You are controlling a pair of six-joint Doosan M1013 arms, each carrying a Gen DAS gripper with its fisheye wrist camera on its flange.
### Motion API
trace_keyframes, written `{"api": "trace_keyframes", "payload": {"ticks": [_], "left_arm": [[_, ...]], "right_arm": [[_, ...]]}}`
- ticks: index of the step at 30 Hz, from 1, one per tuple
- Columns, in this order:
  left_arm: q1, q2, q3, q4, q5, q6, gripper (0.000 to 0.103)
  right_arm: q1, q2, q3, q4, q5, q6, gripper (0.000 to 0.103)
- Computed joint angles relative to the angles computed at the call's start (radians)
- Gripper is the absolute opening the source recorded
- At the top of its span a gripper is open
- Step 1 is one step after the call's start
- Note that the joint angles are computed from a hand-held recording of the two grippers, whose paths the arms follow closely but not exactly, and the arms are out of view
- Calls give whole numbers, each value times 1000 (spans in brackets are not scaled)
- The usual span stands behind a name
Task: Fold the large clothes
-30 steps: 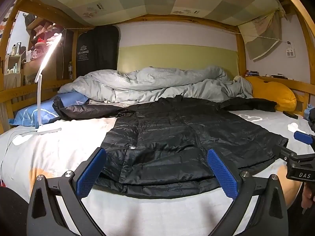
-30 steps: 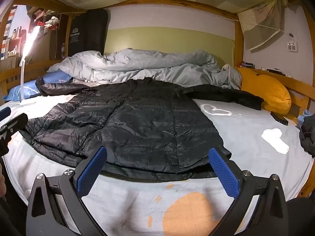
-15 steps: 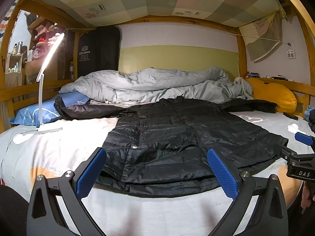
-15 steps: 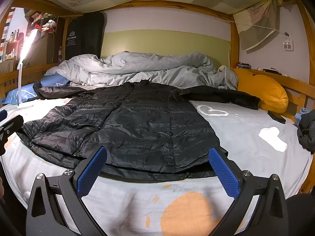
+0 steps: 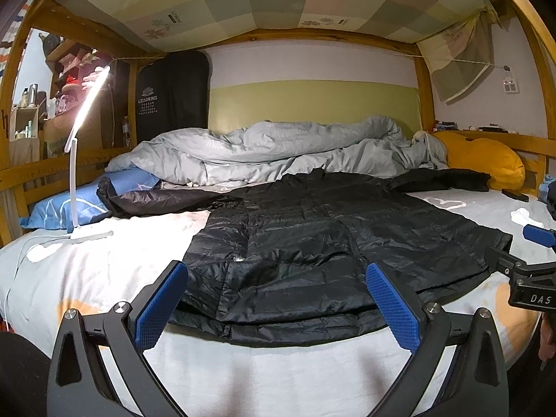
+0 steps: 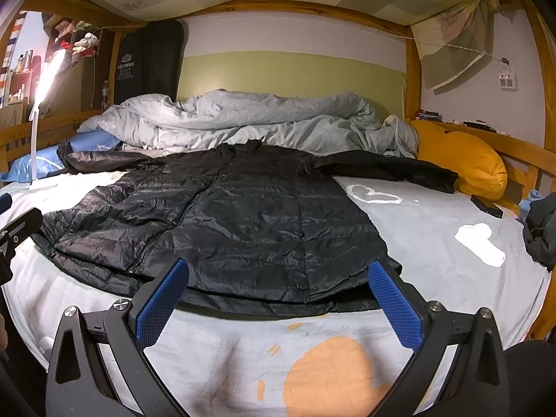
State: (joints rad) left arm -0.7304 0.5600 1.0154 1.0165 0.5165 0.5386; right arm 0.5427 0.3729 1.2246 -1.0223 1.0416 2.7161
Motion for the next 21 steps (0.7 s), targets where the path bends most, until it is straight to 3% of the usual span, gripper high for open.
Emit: {"api": "trace_keyframes", "payload": {"ticks": [21], "left_arm": [[-4,4,-4,29,5,-10,103]], "right_arm": [[-1,-3,8,0,10,15,103]]}}
